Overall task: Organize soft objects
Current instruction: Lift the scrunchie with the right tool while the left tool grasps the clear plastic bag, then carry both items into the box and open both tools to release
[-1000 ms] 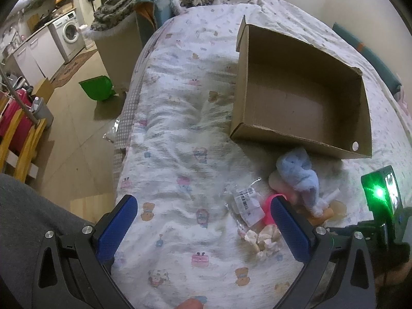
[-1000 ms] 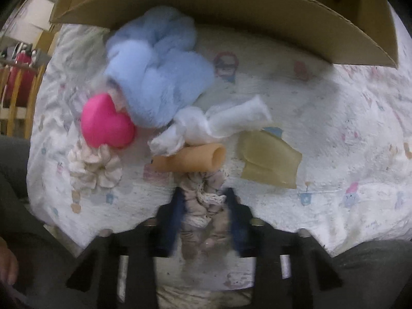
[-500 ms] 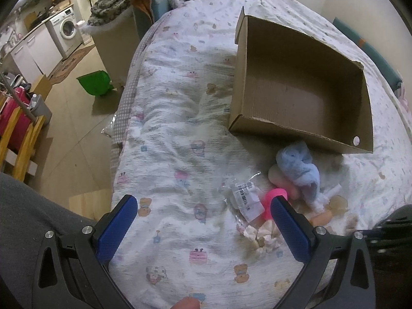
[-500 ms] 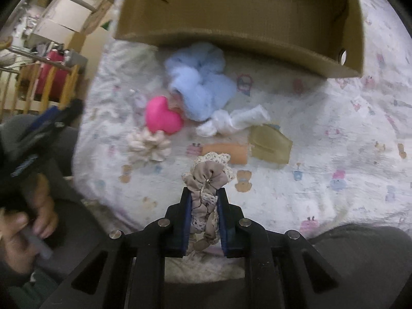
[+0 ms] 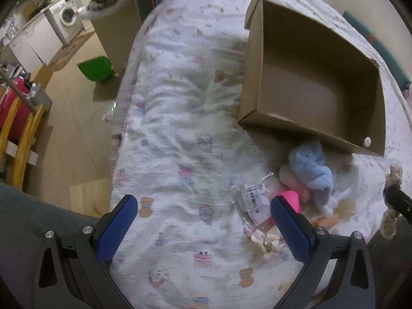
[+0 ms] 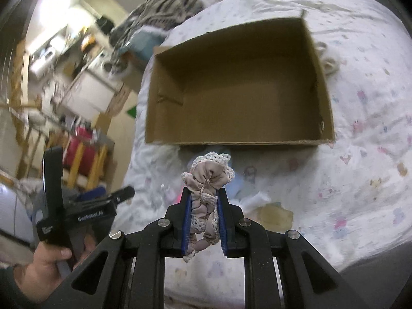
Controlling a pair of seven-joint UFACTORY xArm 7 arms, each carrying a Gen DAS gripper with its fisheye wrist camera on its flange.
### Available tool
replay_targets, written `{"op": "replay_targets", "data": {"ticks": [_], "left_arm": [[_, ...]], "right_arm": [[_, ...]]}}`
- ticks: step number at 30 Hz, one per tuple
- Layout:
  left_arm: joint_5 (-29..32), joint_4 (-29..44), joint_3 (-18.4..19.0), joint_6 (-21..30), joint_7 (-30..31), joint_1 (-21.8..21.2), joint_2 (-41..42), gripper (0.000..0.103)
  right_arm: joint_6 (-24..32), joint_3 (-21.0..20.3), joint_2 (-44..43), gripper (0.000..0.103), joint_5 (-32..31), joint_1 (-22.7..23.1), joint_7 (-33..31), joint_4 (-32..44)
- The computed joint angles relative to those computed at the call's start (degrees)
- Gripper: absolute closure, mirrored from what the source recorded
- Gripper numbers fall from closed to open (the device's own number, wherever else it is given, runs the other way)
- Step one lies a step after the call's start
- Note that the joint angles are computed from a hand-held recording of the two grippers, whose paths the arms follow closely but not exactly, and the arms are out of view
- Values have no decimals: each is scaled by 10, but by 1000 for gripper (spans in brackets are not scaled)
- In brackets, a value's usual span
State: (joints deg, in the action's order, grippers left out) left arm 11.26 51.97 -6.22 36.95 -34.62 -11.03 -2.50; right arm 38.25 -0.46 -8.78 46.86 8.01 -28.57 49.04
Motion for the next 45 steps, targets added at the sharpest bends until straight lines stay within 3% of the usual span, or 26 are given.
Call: {"op": "replay_targets", "data": {"ticks": [4,7,11,13,16,18,21,30,36,45], "left_arm": [[-73,16,3,14,38,-3,33,8],[-145,31,3,12,69,-2,64,18],[-185,50,1,-8,79,-2,102,24],[-207,61,-2,-7,91,-1,118,32],[-240,75,-9,-7,122,1,141,56],[-228,76,-6,-13,116,-5,145,71],[-206,71,-2,-25,99,-14,141,80],[-57,40,26,-40,-18,-24,95,83],[-22,20,14,-53,-25,-17,42,83],[76,53,-3,-89,-30,-12,9,83]], "right_arm": [[-33,6,13,83,15,3,12,-7],[-39,5,16,83,28,4,-9,-7],[-52,16,29,83,8,7,7,-4],[-52,17,30,83,11,8,4,-2],[-56,19,30,83,12,9,8,-5],[-54,18,31,83,13,9,8,-3],[-52,17,29,83,13,8,5,-5],[-57,16,24,83,20,8,5,-9],[-74,14,11,83,35,13,-3,-21],[-128,5,-13,83,52,25,-19,-31]]}}
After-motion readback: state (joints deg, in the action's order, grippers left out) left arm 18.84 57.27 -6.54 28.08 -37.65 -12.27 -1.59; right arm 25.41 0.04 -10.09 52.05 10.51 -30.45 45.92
